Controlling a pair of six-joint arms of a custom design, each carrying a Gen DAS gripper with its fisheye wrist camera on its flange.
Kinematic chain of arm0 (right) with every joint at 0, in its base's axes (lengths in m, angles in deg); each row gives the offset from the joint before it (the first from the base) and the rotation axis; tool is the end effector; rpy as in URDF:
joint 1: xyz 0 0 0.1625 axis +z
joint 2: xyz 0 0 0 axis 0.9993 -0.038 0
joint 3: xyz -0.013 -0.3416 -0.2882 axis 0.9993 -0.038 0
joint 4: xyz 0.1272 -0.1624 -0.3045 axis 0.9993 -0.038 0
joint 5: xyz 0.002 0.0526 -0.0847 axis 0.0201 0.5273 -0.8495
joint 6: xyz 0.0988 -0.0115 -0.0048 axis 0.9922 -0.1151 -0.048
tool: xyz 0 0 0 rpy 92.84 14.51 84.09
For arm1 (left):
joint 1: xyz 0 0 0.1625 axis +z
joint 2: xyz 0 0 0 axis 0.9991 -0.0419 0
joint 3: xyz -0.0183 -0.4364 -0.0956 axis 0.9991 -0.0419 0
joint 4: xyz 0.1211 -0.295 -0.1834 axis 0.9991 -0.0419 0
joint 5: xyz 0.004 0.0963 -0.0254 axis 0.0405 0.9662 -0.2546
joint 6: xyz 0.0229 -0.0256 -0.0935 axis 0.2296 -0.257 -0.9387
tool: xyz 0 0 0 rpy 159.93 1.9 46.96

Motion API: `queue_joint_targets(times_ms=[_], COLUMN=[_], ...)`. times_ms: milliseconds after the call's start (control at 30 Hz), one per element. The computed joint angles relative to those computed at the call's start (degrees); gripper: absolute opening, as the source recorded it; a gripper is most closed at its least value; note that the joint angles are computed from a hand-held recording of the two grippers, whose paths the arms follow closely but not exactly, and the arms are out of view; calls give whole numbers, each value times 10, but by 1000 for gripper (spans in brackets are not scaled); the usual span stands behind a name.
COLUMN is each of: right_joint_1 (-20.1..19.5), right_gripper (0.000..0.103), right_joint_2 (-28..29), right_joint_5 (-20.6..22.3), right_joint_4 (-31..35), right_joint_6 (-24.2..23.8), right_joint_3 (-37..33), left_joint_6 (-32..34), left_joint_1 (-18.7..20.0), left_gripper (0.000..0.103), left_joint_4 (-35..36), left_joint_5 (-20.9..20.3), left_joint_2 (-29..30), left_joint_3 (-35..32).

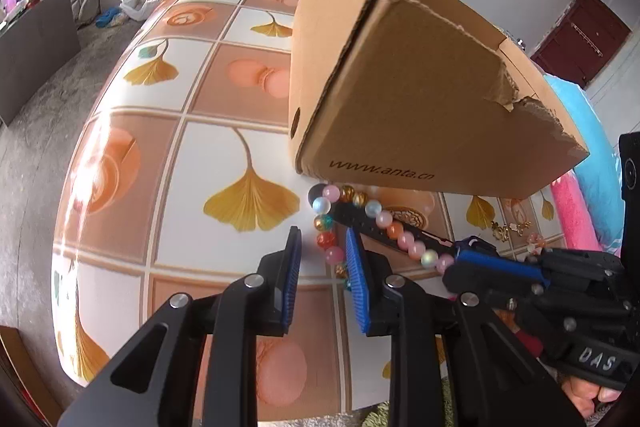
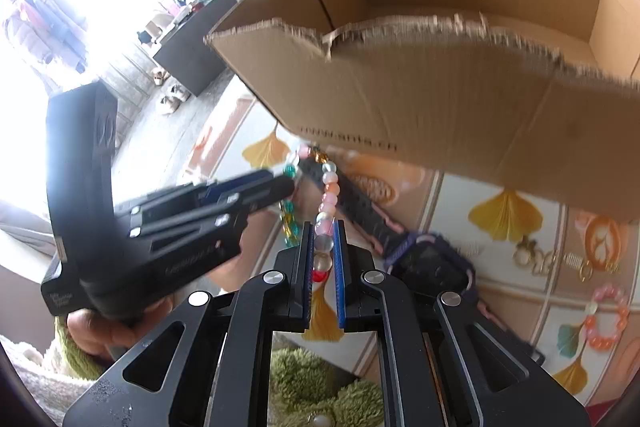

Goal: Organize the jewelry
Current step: 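Lift the beaded bracelet up off the table with the right tool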

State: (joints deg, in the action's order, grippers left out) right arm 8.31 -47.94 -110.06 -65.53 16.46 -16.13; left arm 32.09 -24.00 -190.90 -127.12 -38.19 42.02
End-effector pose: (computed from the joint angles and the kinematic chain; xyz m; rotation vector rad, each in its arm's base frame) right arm 0.2031 -0.8808 0.1497 0.8580 -2.7270 0.1132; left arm -0.1804 -0.8041 0.1202 0.0619 2.5366 -0.7779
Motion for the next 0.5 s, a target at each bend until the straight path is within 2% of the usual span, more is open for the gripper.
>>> queue_joint_targets(times_ms=[67,100,167,267,333,433,500], right_joint_1=[-1,-1,-2,-3,-3,-4,-3], right_gripper=[7,7,7,7,7,7,8], right_joint_2=[8,-6,-1,-21,-29,-29,-14], right_joint_5=[-5,-4,-7,-9,-10,-11,-13], right_joint_4=[22,12,23,6,0,0,10], right_joint_6=[5,6,10,5,2,1,0], right_joint_3=[-21,4,-9,27,41,40,14], left_joint_6=[10,17,35,56,64,59,44], left_joint_1=[-2,-3,-7,-12,-15,-16,-17], left_gripper=[22,22,22,21,9,9,9], left_joint_4=[11,15,21,24,27,22,23], left_joint_5=[15,21,44,73,99,107,112], left_joint_2=[9,14,26,38,42,34,25], left_joint_3=[-15,-23,-38,-51,-51,-34,-19])
